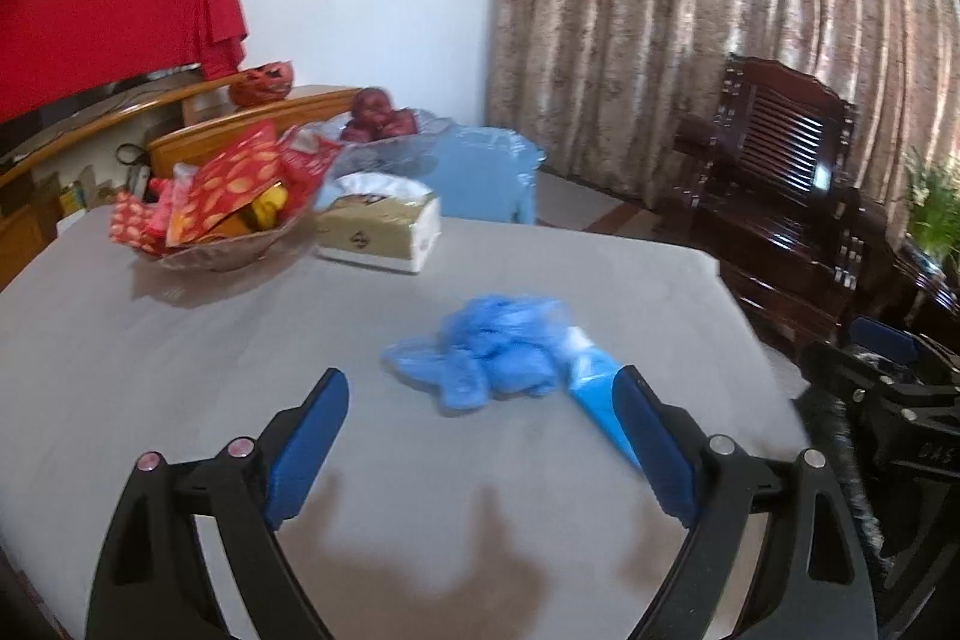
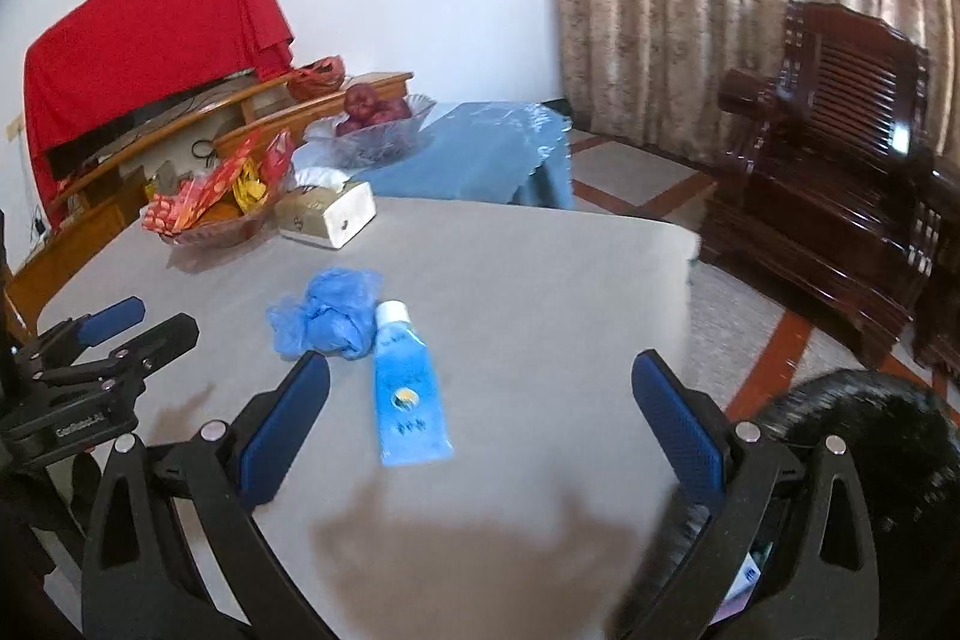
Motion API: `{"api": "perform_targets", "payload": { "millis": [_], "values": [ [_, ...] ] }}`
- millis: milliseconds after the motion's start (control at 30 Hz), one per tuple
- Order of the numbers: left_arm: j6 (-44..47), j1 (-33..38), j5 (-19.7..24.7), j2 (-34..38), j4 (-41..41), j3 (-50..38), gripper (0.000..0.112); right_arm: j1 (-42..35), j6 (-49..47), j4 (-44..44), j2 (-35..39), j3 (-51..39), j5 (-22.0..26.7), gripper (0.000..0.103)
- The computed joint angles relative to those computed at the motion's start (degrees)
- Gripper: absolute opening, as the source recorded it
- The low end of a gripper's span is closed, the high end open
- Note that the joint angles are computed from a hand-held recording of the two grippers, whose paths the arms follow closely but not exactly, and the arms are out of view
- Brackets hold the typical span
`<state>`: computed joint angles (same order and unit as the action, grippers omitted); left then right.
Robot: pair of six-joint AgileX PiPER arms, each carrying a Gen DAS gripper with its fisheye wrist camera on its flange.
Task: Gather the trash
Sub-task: 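Move both grippers back to the blue bag and blue tube on the table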
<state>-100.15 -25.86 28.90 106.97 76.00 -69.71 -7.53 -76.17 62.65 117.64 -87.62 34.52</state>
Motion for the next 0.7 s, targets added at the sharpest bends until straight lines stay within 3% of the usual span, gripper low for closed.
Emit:
{"api": "perform_targets", "payload": {
  "millis": [200, 400, 533, 700],
  "values": [
    [-0.98, 4.43, -1.55, 2.95, 1.04, -0.24, 0.088, 5.61, 7.73, -6.49, 7.57, -8.07, -2.72, 0.098],
    [0.05, 7.23, -2.51, 5.64, 0.19, -1.32, 0.088, 9.67, 20.07, -19.81, 15.99, -18.65, -2.52, 0.096],
    [0.97, 8.16, -3.05, 6.95, -1.1, -1.89, 0.088, 11.74, 29.4, -29.75, 21.67, -27.26, 1.21, 0.085],
    [1.47, 8.52, -3.47, 7.71, -2.02, -2.57, 0.088, 12.63, 38.31, -35.77, 27.69, -38.41, 8.21, 0.08]
  ]
}}
